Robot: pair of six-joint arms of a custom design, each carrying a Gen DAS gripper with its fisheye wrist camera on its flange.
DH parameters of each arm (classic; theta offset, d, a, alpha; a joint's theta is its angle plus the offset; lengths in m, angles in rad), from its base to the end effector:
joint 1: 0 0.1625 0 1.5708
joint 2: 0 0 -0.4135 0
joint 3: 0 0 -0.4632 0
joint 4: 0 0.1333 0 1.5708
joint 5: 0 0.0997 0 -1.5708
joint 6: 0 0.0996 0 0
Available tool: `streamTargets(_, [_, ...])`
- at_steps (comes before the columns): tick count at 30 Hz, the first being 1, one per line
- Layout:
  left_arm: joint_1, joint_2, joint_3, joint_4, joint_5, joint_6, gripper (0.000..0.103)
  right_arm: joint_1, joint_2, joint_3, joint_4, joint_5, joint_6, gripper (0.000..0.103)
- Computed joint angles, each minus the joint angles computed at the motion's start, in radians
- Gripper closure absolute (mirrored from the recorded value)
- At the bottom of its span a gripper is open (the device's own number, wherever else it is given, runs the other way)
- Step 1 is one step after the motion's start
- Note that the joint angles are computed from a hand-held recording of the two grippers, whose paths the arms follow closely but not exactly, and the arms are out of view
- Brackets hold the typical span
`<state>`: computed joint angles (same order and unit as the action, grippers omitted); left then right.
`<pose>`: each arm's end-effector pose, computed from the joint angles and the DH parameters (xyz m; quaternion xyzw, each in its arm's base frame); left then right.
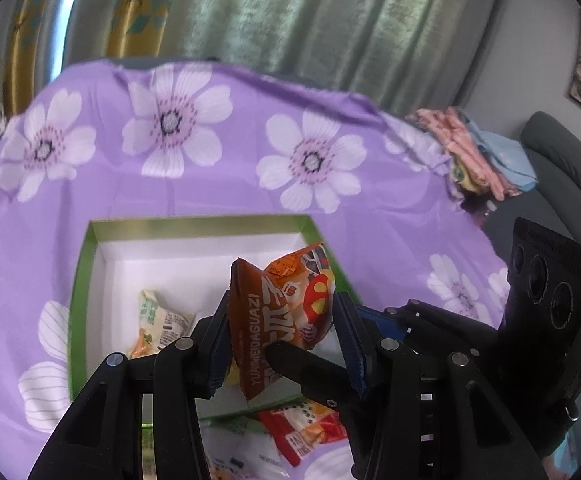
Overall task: Organize snacks
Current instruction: 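Carry the orange chip bag over the green box and lower it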
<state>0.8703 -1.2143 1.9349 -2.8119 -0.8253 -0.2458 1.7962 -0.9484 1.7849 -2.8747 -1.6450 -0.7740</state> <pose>-0.2430 -0.5998 0.2305 0.1115 0.8979 -0.3737 0.2040 0.2759 -0.6397 0.1109 0.4583 -0.8574 0.2130 0.0974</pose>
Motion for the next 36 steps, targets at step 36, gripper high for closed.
streamTargets(36, [-0.066, -0.210, 0.183, 0.226, 0.109, -0.358, 0.015, -0.039, -0.141, 0.156, -0.074, -0.113, 0.067, 0.026])
